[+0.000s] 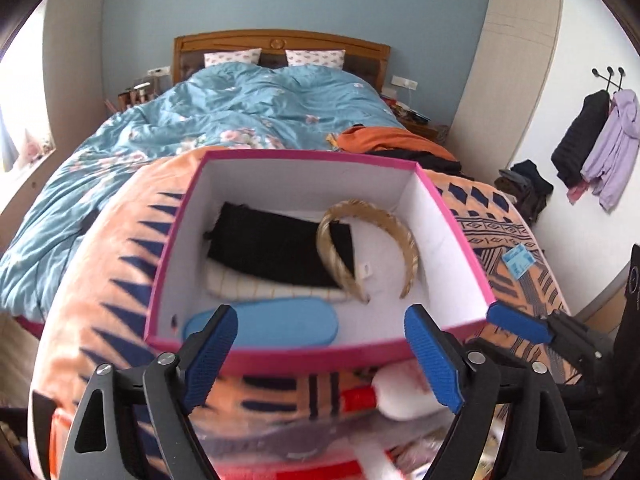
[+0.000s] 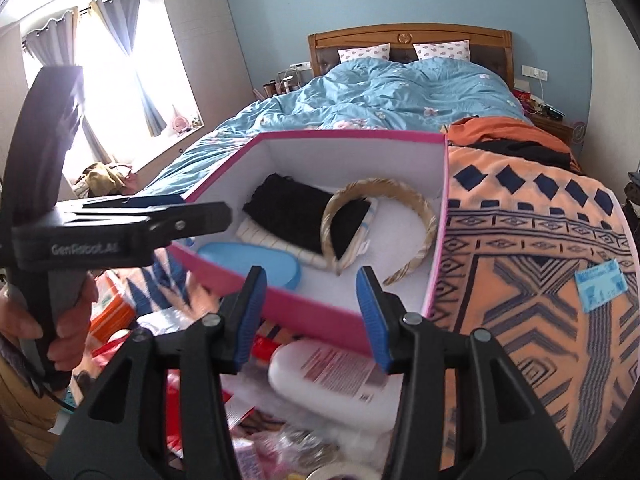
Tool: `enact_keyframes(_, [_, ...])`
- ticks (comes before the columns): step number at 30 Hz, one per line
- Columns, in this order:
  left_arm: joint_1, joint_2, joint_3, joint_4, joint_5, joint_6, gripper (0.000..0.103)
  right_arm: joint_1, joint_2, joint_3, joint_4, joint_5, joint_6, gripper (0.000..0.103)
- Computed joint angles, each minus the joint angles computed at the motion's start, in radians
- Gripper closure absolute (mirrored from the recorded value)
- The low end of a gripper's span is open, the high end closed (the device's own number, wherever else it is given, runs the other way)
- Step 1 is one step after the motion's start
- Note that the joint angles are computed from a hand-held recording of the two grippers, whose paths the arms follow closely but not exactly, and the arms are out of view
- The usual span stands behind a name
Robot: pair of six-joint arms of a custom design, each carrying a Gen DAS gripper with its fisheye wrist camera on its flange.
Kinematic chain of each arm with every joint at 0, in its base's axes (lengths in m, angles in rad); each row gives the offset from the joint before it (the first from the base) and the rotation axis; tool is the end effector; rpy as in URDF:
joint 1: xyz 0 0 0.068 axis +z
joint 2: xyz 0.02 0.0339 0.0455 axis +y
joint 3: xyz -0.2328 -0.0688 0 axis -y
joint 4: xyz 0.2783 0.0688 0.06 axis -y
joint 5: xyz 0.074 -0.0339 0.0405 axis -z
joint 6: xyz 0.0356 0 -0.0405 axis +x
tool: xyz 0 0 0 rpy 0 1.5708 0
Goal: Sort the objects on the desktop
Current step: 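Open the left gripper and withdraw it from the pink box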
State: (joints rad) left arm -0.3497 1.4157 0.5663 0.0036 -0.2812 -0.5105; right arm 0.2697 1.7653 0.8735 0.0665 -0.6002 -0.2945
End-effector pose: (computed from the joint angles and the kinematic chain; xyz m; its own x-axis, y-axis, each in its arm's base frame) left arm 0.2708 -0.0882 0.0932 -0.6899 -0.2481 -0.6801 -0.2072 0.9678 -0.1428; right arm 0.3383 0.1144 0.0871 -0.5067 -0.3886 -0.7696 -0.7693 0.6066 0.2002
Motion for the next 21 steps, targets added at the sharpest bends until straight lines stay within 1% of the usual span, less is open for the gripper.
enact_keyframes(2, [-0.03,-0.027,-0.051,0.028,-0.039,-0.014,0.007,0.006,-0.029,-0.038,0.006,0.004,-0.006,0.047])
enact_keyframes(3, [-0.042,-0.037,-0.07,0.037,-0.052,-0.021,0.002,0.009,-0.04,-0.056,0.009,0.005,-0.011,0.043])
enact_keyframes(4, [-0.058,-0.046,-0.089,0.043,-0.067,-0.036,0.0,0.013,-0.054,-0.075,0.012,0.007,-0.018,0.042])
enact_keyframes(6, [-0.085,-0.063,-0.119,0.043,-0.083,-0.067,0.0,0.022,-0.08,-0.113,0.021,0.017,-0.023,0.041])
enact_keyframes(8, [-0.106,-0.06,-0.132,0.042,-0.099,-0.089,0.0,0.031,-0.083,-0.124,0.014,0.021,-0.023,0.038])
enact_keyframes(10, [-0.122,-0.042,-0.139,0.046,-0.117,-0.115,0.0,0.041,-0.082,-0.139,0.017,0.032,-0.02,0.032])
enact_keyframes(15, [-0.125,-0.031,-0.161,0.052,-0.112,-0.159,0.0,0.047,-0.053,-0.143,0.012,0.045,-0.004,0.031])
enact_keyframes(21, [-0.159,-0.034,-0.166,0.033,-0.17,-0.187,0.0,0.049,-0.054,-0.166,0.036,0.058,0.016,0.029])
